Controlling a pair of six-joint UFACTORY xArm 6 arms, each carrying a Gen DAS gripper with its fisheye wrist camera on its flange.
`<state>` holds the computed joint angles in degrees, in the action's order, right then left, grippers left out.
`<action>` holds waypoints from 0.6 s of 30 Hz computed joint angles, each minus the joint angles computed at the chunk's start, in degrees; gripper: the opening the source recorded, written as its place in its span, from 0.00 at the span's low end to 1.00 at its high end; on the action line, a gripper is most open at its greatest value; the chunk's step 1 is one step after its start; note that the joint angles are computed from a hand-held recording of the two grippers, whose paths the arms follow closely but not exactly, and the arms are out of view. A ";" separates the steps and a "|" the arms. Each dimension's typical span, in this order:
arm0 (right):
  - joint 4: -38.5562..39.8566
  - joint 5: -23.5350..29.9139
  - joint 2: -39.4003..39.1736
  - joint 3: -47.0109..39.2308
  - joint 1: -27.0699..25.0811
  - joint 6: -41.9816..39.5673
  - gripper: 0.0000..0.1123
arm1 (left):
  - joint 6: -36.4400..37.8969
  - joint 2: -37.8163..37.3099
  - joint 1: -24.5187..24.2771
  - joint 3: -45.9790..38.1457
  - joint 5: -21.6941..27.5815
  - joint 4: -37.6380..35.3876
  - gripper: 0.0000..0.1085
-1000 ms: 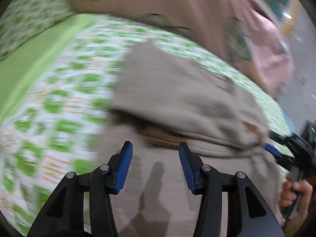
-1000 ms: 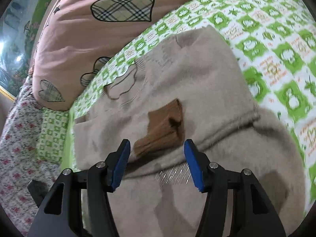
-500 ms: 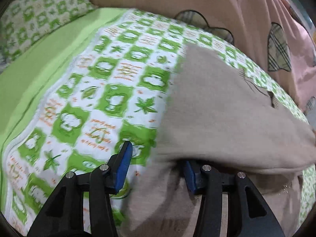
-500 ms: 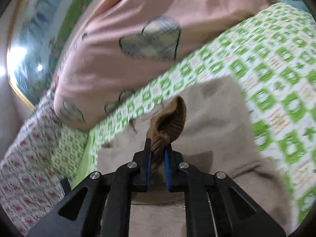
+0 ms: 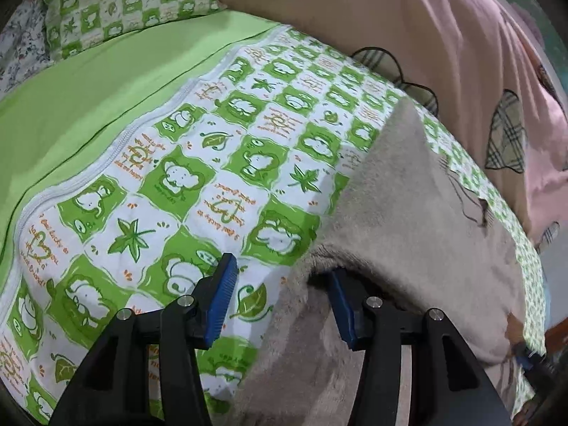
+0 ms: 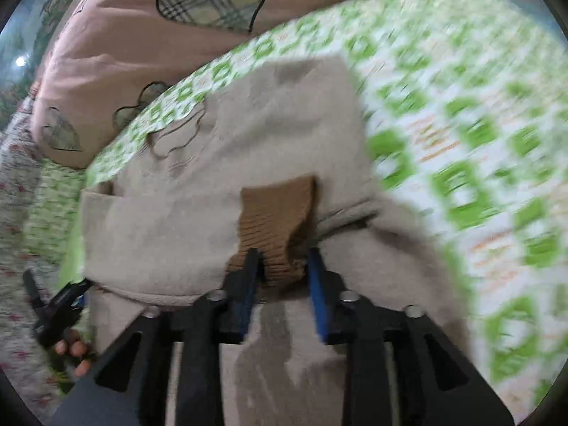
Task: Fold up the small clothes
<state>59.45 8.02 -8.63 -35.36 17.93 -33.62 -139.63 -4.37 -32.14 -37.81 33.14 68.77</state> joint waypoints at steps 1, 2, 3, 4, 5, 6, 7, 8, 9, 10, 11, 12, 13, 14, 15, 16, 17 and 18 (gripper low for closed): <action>-4.18 -2.87 -2.14 1.63 0.95 3.60 0.39 | -1.76 -0.34 -0.01 0.53 -0.56 1.60 0.49; -5.98 -3.34 -3.97 2.05 1.75 4.80 0.44 | -4.07 -0.71 0.06 1.11 -1.19 3.58 0.49; -5.39 -1.51 -4.56 0.68 2.24 3.60 0.48 | -6.80 -1.06 0.16 1.70 -1.77 5.76 0.50; -2.44 0.49 -4.11 -1.22 2.79 0.00 0.49 | -8.27 -1.23 0.25 1.95 -2.07 6.85 0.50; 2.60 3.41 -2.59 -4.28 3.18 -5.99 0.50 | -8.93 -1.32 0.13 2.06 -2.02 7.25 0.50; 7.55 7.00 -0.54 -7.66 3.34 -11.85 0.50 | -9.29 -1.26 -0.11 1.98 -1.68 7.49 0.51; 10.30 12.00 1.97 -11.37 3.11 -15.30 0.51 | -9.46 -1.21 -0.40 1.86 -1.30 7.67 0.53; 10.69 15.54 4.89 -15.02 3.77 -16.35 0.52 | -9.66 -1.25 -0.61 1.82 -1.04 7.90 0.53; 9.42 17.81 8.82 -19.59 5.31 -16.37 0.53 | -10.21 -1.15 -0.52 1.72 -1.12 8.69 0.55; 9.32 20.41 12.43 -24.03 6.32 -17.24 0.53 | -10.98 -1.27 -0.59 1.87 -1.20 9.47 0.57; 9.51 22.78 15.31 -27.51 7.04 -17.77 0.54 | -12.26 -1.37 -0.48 2.04 -1.54 10.82 0.58; 9.04 26.63 19.59 -32.74 7.40 -17.08 0.56 | -14.18 -1.52 -0.21 2.29 -2.05 12.80 0.59; 9.45 30.55 24.41 -38.63 7.62 -15.66 0.57 | -16.10 -1.70 -0.08 2.56 -2.36 14.53 0.59; 9.68 33.60 27.18 -42.12 7.60 -14.73 0.59 | -17.97 -2.15 -0.13 3.10 -2.49 16.02 0.59; 9.38 36.48 31.72 -47.94 7.68 -12.60 0.61 | -20.32 -2.43 0.10 3.48 -2.90 18.11 0.60; 7.71 38.12 36.26 -53.94 8.02 -9.38 0.62 | -22.30 -2.76 0.20 3.89 -3.12 19.83 0.60; 5.83 40.30 40.81 -59.94 8.25 -6.07 0.66 | -24.55 -2.99 0.29 4.21 -3.27 21.75 0.60; 3.08 43.98 44.52 -65.34 8.19 -2.49 0.67 | -27.31 -3.21 0.39 4.56 -3.40 24.12 0.61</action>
<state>62.53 52.00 35.88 -100.70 26.13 -36.10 -166.94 -7.58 -31.76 -33.26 29.74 92.89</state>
